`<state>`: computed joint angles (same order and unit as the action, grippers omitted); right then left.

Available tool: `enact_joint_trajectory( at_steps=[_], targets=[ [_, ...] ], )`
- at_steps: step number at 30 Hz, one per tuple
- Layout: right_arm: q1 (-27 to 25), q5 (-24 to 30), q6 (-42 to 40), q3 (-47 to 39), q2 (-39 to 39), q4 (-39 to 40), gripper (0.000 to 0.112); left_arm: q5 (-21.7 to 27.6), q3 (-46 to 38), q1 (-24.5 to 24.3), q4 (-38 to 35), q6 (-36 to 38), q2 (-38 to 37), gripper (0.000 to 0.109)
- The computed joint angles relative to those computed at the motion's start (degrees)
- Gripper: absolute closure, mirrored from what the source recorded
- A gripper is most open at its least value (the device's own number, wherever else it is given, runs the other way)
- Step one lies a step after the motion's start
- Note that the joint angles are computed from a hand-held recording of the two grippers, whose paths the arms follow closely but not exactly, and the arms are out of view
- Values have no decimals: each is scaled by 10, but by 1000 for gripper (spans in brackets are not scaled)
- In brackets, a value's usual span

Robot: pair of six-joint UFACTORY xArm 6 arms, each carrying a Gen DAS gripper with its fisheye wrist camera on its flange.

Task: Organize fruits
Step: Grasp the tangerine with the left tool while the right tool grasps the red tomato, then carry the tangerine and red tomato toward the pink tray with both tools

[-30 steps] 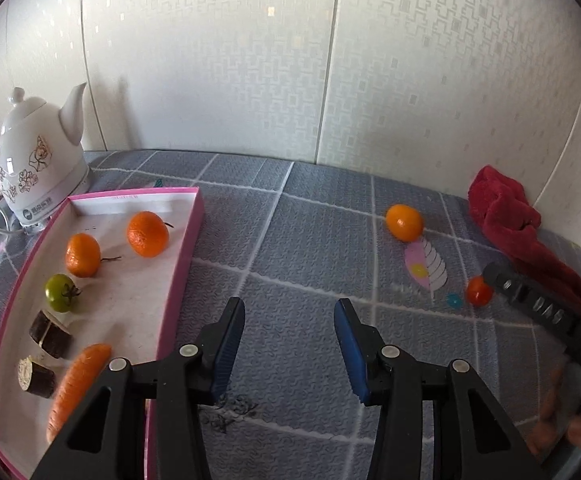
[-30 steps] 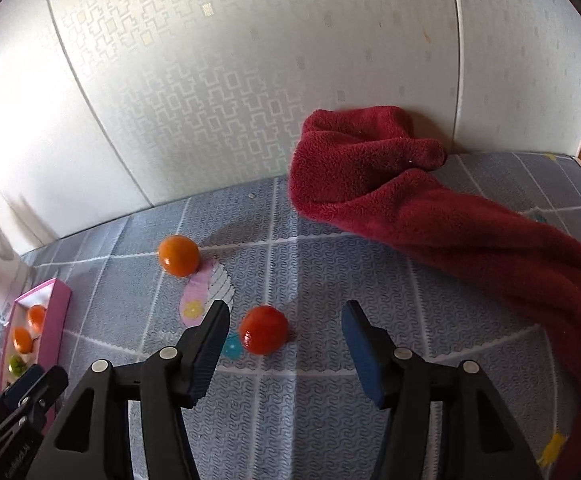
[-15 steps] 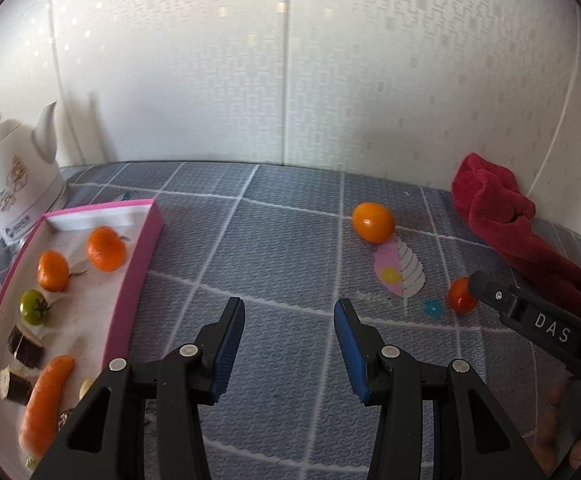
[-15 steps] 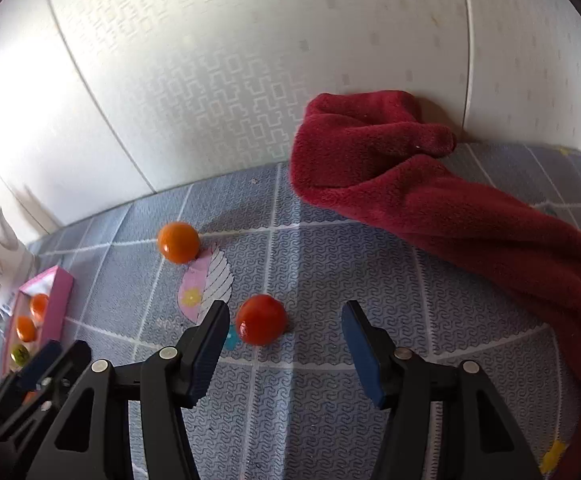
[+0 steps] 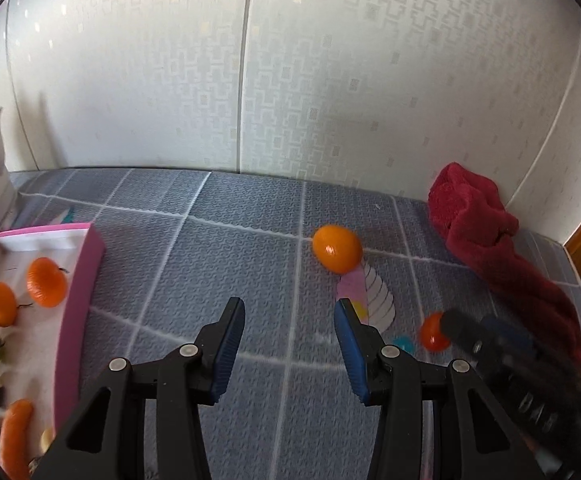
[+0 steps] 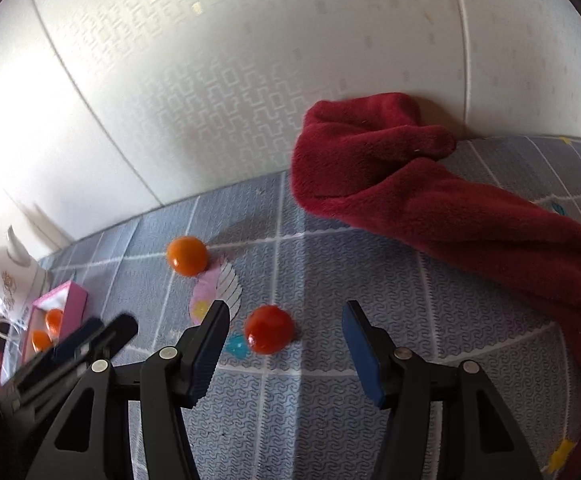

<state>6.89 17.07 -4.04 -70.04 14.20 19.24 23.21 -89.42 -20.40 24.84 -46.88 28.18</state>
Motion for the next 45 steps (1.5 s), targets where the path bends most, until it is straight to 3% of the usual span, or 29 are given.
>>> enact_joint_trajectory(
  at_steps=[10,13,25,27,32,35,38,45],
  targets=[
    [8,-4,34,-14,21,-93,53,17,-123,0,-120,96,89,61],
    [10,-4,58,-17,27,-133,58,23,-154,0,-137,107,112,61],
    [3,9,33,-28,34,-101,61,40,-237,-2,-171,145,170,62],
    [0,10,29,-33,36,-103,61,30,-235,-3,-186,162,171,70],
    [0,1,31,-23,31,-117,61,13,-222,-5,-177,171,168,72],
    [3,-3,28,-15,26,-113,69,5,-197,-5,-171,172,152,72],
    [4,-3,-3,-14,27,-80,76,5,-162,-5,-153,153,126,72],
    [9,-9,-89,-3,21,5,72,8,-53,-13,-85,102,42,72]
  ],
)
